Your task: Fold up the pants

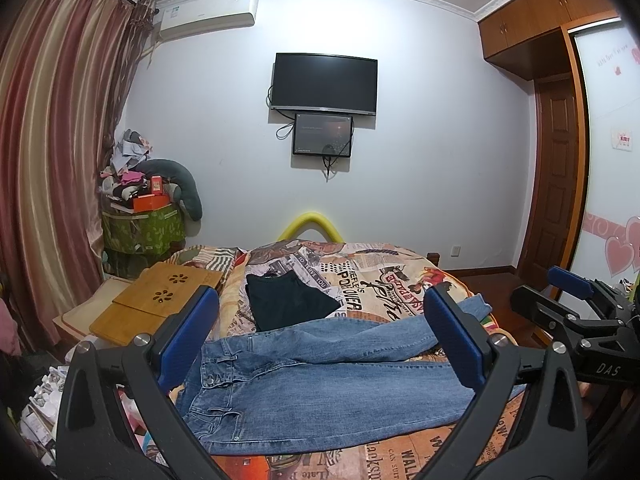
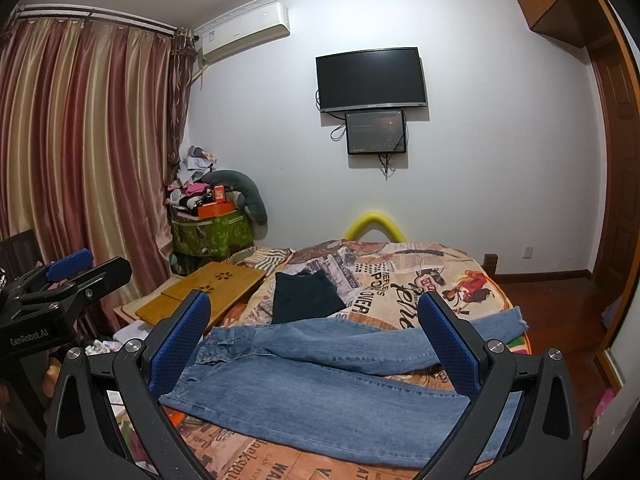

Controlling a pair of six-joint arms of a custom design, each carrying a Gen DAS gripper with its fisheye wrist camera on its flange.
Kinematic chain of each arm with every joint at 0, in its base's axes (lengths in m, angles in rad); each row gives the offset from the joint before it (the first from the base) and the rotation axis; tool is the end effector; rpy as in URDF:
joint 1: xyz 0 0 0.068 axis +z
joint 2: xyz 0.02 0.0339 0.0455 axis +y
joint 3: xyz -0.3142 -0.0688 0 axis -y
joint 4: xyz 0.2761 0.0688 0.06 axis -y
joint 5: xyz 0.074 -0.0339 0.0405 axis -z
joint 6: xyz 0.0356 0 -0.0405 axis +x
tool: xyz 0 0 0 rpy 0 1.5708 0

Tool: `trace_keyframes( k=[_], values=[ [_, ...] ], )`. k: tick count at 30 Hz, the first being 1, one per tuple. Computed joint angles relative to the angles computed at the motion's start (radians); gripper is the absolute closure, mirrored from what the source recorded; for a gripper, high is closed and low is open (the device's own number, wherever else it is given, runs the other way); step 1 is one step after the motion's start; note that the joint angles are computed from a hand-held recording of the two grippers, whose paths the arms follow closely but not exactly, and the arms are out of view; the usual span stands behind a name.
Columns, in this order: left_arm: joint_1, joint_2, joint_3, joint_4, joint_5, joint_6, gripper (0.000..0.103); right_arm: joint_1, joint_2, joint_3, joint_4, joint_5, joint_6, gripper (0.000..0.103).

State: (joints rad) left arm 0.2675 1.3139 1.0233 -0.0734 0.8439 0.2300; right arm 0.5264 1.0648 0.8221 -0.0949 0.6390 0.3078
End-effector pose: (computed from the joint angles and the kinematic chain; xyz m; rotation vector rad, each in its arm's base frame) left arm 0.3090 0.0571 0.3610 0.5092 1.7623 -0.4652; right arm 0.2242 0.1057 0.3462 0.2221 1.8265 -0.0275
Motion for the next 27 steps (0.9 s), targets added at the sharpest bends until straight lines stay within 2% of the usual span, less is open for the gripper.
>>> trace_keyframes(
  k=[20, 27],
  values=[
    [-0.021, 0.011, -0.009, 0.002, -0.032, -0.004, 0.0, -0.011, 0.024, 0.012, -0.01, -0.02, 0.014, 0.0],
    [-0.051, 0.095, 0.053, -0.018, -0.061, -0.003, 0.0, -0.064, 0.059, 0.017, 0.003, -0.074, 0.013, 0.0]
  ],
)
